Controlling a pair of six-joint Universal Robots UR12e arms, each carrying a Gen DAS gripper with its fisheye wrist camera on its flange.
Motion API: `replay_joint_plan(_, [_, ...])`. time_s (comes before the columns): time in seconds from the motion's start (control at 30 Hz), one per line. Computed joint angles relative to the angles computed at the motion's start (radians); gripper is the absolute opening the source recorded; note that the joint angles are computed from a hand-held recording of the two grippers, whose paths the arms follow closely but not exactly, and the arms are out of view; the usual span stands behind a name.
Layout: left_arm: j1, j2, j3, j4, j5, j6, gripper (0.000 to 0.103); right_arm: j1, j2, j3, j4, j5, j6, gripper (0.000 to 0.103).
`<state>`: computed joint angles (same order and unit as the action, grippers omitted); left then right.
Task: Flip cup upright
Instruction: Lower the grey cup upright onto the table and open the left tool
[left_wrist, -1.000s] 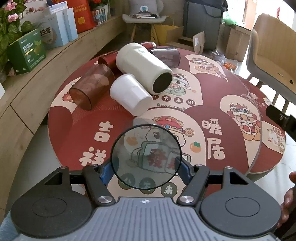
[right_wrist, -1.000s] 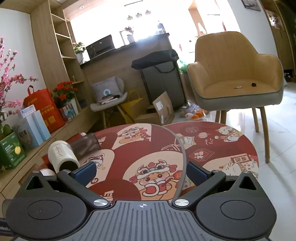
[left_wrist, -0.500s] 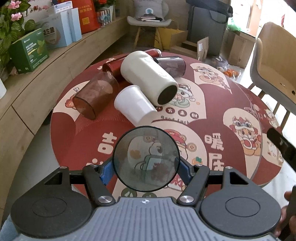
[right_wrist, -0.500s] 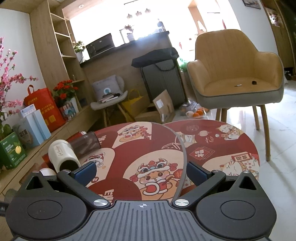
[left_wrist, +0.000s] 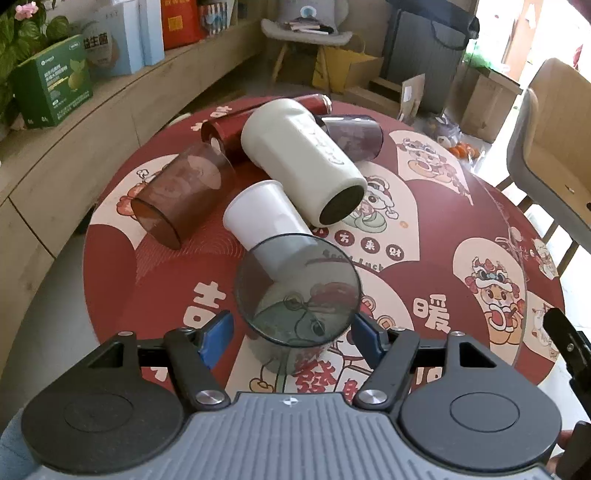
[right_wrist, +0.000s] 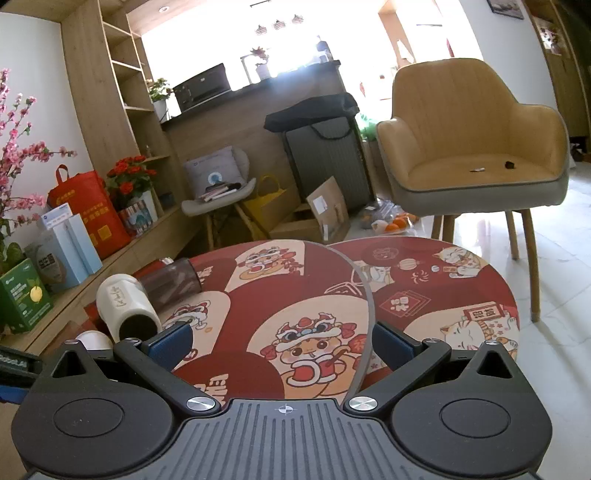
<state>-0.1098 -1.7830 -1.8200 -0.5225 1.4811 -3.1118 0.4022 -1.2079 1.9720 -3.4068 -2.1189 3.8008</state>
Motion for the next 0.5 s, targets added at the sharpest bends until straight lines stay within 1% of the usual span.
replay_joint_plan(0.23, [-0.005, 0.004, -0.010, 0.012, 0.008, 0.021, 0.073, -0.003, -0.004, 0.003, 0.005, 0.009, 0.004, 0.103])
replay_joint_plan(0.33, [-0.005, 0.020, -0.027, 0.013, -0.002, 0.044, 0.079, -0.003, -0.011, 0.003, 0.024, 0.017, -0.015, 0.103])
replay_joint_plan(0.4, [-0.005, 0.038, -0.043, 0.011, 0.001, 0.067, 0.080, -0.001, -0.024, 0.006, 0.059, 0.024, -0.022, 0.103])
replay_joint_plan(0.5, [0.005, 0.077, -0.082, 0.024, -0.003, 0.099, 0.087, 0.010, -0.052, 0.000, 0.148, 0.036, -0.018, 0.103])
